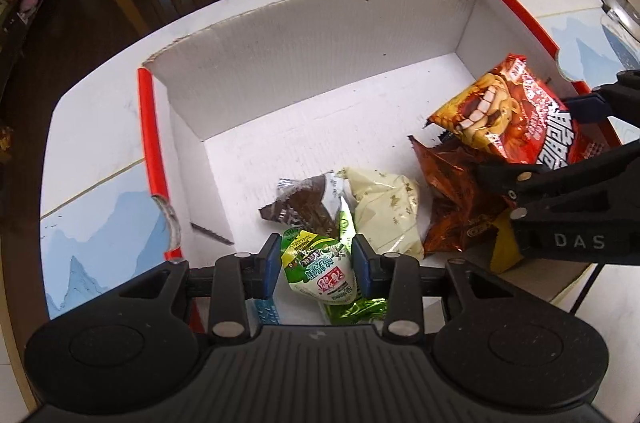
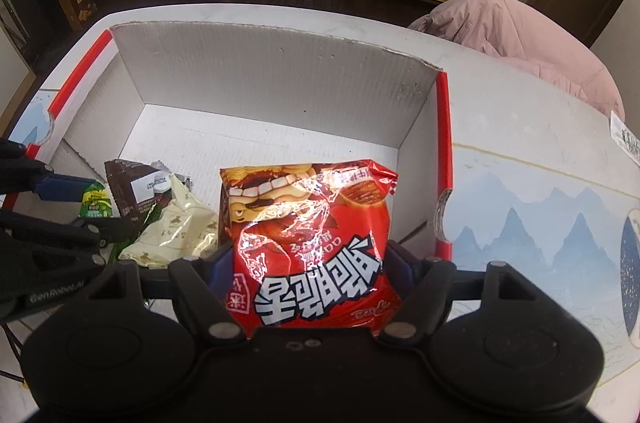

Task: Organize snacks
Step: 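Open both grippers to drop the bag and candy into the box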

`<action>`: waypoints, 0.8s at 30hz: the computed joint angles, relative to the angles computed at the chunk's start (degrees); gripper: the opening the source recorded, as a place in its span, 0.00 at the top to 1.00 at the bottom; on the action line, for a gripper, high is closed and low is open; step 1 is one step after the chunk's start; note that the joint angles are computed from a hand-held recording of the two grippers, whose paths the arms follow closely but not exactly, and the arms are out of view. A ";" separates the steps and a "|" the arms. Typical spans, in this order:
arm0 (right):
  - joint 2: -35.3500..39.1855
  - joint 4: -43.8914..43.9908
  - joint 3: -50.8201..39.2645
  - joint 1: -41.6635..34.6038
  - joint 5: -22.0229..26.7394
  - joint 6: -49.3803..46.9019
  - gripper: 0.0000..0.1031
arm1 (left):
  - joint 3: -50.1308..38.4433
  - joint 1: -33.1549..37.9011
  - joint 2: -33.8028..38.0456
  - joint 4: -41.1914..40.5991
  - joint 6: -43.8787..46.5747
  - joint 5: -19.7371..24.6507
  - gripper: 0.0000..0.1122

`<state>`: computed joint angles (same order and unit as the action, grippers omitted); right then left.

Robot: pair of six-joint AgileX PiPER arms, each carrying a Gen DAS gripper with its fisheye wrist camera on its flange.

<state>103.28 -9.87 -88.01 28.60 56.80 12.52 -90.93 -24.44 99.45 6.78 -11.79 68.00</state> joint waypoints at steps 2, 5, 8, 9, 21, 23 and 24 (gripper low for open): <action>0.04 -0.06 0.13 0.03 -0.07 0.26 0.28 | 0.10 -0.19 0.08 -0.12 -0.30 -0.06 0.67; -0.07 -0.80 0.38 0.33 -0.26 0.95 0.25 | 0.59 -0.42 -0.23 0.16 -0.51 -0.29 0.67; -0.59 -1.66 0.88 0.95 -0.40 1.75 0.23 | 0.56 -0.21 -0.66 -0.45 -0.67 -0.15 0.67; -0.77 -1.88 0.91 1.15 -0.22 2.06 0.19 | 0.50 -0.17 -0.90 -0.77 -0.63 -0.08 0.66; -6.33 -3.33 3.55 3.22 0.39 5.24 0.13 | 4.24 0.94 -7.64 -2.78 -0.35 -0.89 0.61; -7.78 -3.07 4.15 3.61 0.64 5.74 0.13 | 4.80 0.82 -9.03 -2.87 -0.32 -0.82 0.59; -8.60 -2.77 4.54 3.80 0.74 5.88 0.13 | 5.32 0.80 -9.88 -2.97 -0.23 -0.98 0.58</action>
<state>94.68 -12.64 -83.46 32.40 57.54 18.41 -85.61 -23.63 89.57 3.80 -12.03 67.02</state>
